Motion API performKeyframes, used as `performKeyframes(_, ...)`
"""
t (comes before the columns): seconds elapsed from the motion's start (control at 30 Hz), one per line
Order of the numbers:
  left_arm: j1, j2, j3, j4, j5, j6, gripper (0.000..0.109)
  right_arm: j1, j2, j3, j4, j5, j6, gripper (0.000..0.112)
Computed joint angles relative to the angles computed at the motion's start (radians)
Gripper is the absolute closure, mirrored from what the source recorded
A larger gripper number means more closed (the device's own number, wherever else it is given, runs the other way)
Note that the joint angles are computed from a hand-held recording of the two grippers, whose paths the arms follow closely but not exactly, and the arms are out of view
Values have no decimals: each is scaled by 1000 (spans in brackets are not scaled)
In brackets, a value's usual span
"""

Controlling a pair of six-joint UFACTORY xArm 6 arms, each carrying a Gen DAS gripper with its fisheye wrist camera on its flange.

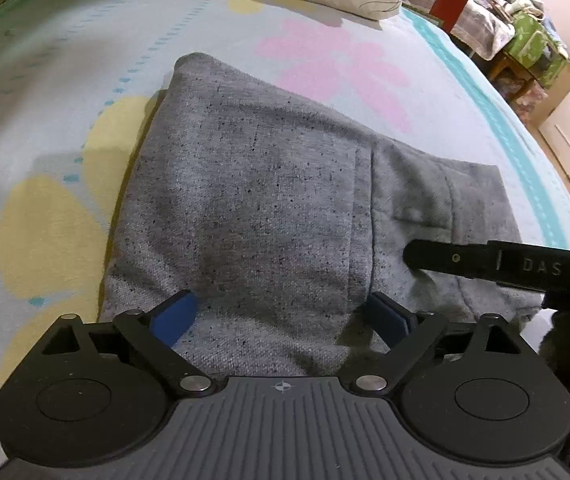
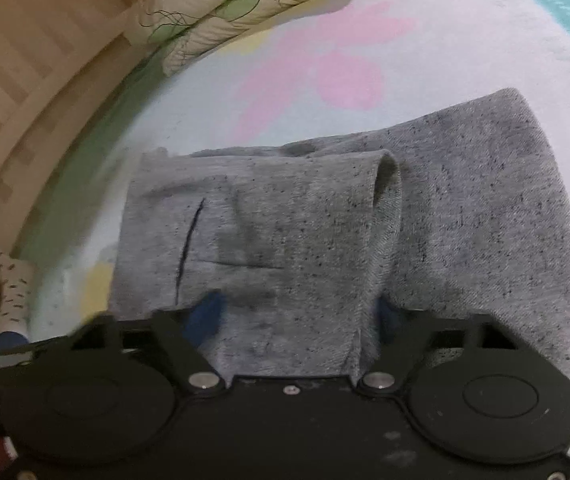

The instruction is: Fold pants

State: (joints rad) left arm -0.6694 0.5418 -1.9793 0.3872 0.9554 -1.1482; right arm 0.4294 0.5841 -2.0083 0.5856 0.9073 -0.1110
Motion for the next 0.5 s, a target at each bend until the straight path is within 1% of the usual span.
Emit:
performKeyframes(0.07,2,-44,66,17,-48,-35,17,-15,-12,23,85,11,-18,87)
performKeyframes(0.1,3,-76,109,34,-69,-66,17,-18,-18,30,102,5,-13,90)
performKeyframes(0.17,-3,-148,192,99,-61,-139,17,-21,-35,36,100,1,-14,92)
performKeyframes(0.23,-9,-217,261,155,-11,-203,17,-16,-54,33,82,2,-22,93)
performKeyframes(0.3,-5,-296,349,183,19,-273,17,-8,-55,1,64,14,-30,94)
performKeyframes(0.4,2,-376,436,199,57,-335,17,-1,-14,-111,43,59,-1,94)
performKeyframes(0.5,6,-406,467,195,83,-339,17,4,43,-245,33,104,20,94)
